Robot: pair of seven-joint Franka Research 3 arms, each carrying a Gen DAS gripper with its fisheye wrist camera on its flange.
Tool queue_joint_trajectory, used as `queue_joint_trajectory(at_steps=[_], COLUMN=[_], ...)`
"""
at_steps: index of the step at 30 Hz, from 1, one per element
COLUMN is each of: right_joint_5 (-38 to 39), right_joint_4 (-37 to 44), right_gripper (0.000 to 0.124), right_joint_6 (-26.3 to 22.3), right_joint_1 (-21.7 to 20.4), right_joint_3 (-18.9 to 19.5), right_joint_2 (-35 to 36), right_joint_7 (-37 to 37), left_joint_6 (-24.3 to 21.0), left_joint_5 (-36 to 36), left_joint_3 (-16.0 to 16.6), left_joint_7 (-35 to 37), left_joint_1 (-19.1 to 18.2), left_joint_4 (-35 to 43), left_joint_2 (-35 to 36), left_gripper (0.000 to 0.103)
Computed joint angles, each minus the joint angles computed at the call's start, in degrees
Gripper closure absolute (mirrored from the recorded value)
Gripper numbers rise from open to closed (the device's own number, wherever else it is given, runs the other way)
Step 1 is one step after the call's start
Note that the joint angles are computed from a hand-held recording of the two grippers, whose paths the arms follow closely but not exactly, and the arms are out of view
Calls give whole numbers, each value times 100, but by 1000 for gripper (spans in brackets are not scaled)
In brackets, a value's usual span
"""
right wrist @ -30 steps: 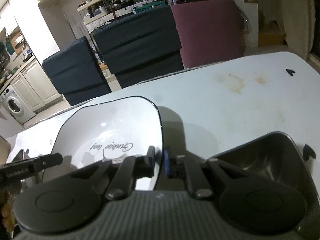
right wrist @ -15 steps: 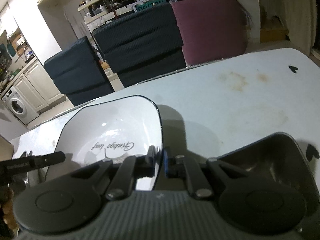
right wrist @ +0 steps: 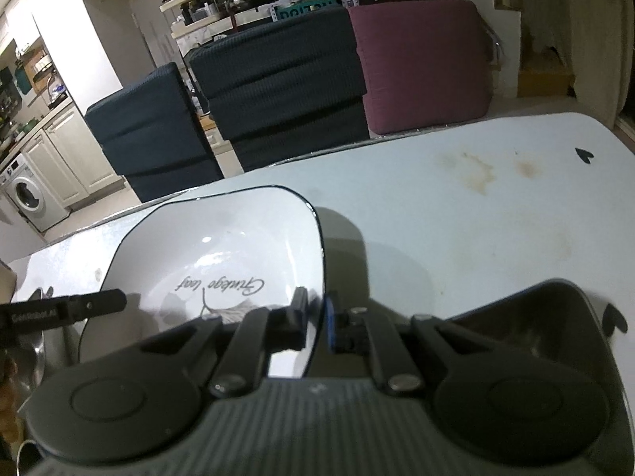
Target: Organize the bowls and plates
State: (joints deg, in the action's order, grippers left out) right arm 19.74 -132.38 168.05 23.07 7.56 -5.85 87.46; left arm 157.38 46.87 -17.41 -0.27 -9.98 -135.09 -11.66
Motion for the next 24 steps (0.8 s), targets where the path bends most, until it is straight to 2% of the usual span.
queue_joint_trajectory(at_steps=[5, 11, 15, 19, 24], right_joint_5=[-94, -221, -66, 571, 889], right_joint_4=[-137, -208, -269, -389, -560], right_gripper=[113, 113, 113, 113, 113], right_joint_6=[264, 347, 368, 323, 194], right_joint_1=[29, 34, 101, 361, 419], right_joint_3=[27, 52, 5, -209, -241], right_joint_2=[-22, -83, -203, -466, -907], right_joint_7=[-61, -64, -232, -831, -1035], left_joint_6=[-340, -507, -671, -943, -1376], left_joint_5=[36, 214, 227, 194, -227], left_joint_3=[-77, -135, -198, -328, -437], left_joint_7=[135, -55, -142, -215, -19], left_joint_1=[-83, -124, -166, -229, -458], left_joint_4=[95, 91, 54, 34, 12], left_joint_2=[-23, -168, -378, -668, -1103], left_gripper=[94, 94, 94, 94, 94])
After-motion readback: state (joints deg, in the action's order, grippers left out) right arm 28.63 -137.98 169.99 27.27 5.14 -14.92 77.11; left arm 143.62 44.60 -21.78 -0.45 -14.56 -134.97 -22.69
